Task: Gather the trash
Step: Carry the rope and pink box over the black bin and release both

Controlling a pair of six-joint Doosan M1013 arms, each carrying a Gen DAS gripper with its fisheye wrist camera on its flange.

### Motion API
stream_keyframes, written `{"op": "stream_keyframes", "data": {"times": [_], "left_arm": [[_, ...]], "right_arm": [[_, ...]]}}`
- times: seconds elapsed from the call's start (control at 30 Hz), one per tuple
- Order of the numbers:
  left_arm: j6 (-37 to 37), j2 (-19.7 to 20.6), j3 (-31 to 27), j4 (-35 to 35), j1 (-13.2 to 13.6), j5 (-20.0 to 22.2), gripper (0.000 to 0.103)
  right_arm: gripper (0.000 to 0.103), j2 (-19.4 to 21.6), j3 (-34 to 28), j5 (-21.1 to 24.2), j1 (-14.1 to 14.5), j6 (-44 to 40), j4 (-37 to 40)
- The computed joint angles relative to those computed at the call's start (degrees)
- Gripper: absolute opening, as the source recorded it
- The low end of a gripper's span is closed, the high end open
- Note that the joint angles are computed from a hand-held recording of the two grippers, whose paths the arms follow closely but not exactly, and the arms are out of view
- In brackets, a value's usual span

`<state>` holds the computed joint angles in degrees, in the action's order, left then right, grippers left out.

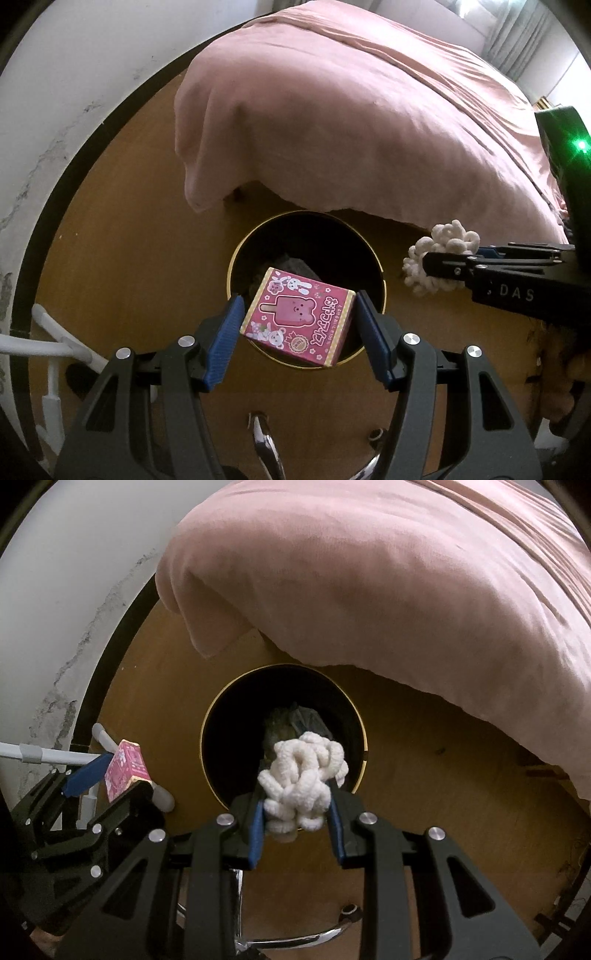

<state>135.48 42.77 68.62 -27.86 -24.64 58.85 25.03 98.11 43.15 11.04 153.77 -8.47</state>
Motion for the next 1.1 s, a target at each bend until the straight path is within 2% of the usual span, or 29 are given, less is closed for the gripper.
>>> {"op": "stream_keyframes", "data": {"times": [0.2, 0.33, 0.63, 0.7, 0.77, 0.83, 0.93, 1.03, 1.1], "left_arm": [[1.1, -0.3, 0.4, -1.4, 0.2, -1.1, 0.061], [1.3, -0.6, 0.8, -1.4, 0.1, -1.7, 0.073], [1.5, -0.9, 1.1, -2.6, 0.6, -2.2, 0.077], [1.5, -1.0, 1.2, -2.9, 0.8, -2.2, 0.078], [1.6, -1.2, 1.4, -3.2, 0.9, -2.5, 0.078], [2.2, -1.5, 1.7, -4.1, 1.2, -2.6, 0.079], [3.5, -2.1, 2.2, -6.2, 1.6, -2.7, 0.081], [5.1, -3.5, 3.6, -7.3, 1.9, -4.0, 0.081], [6.1, -4.5, 4.1, -7.8, 2.2, -3.5, 0.081]], "right_arm": [[0.029, -0.2, 0.3, -0.4, 0.2, 1.1, -0.7], [0.029, -0.2, 0.5, -0.9, 0.1, 0.7, -0.6], [0.030, -1.0, 1.4, -2.2, -0.2, 0.2, -0.5], [0.035, -1.3, 1.7, -2.8, -0.2, 0.6, -0.8], [0.049, -1.5, 1.9, -3.4, 0.0, 1.4, -1.3], [0.054, -1.8, 2.2, -3.9, 0.2, 2.2, -2.0], [0.060, -2.2, 2.4, -4.3, 0.5, 3.0, -3.1], [0.060, -2.7, 2.2, -3.5, 0.9, 4.3, -4.9], [0.060, -3.4, 2.0, -2.9, 1.4, 6.1, -7.3]]}}
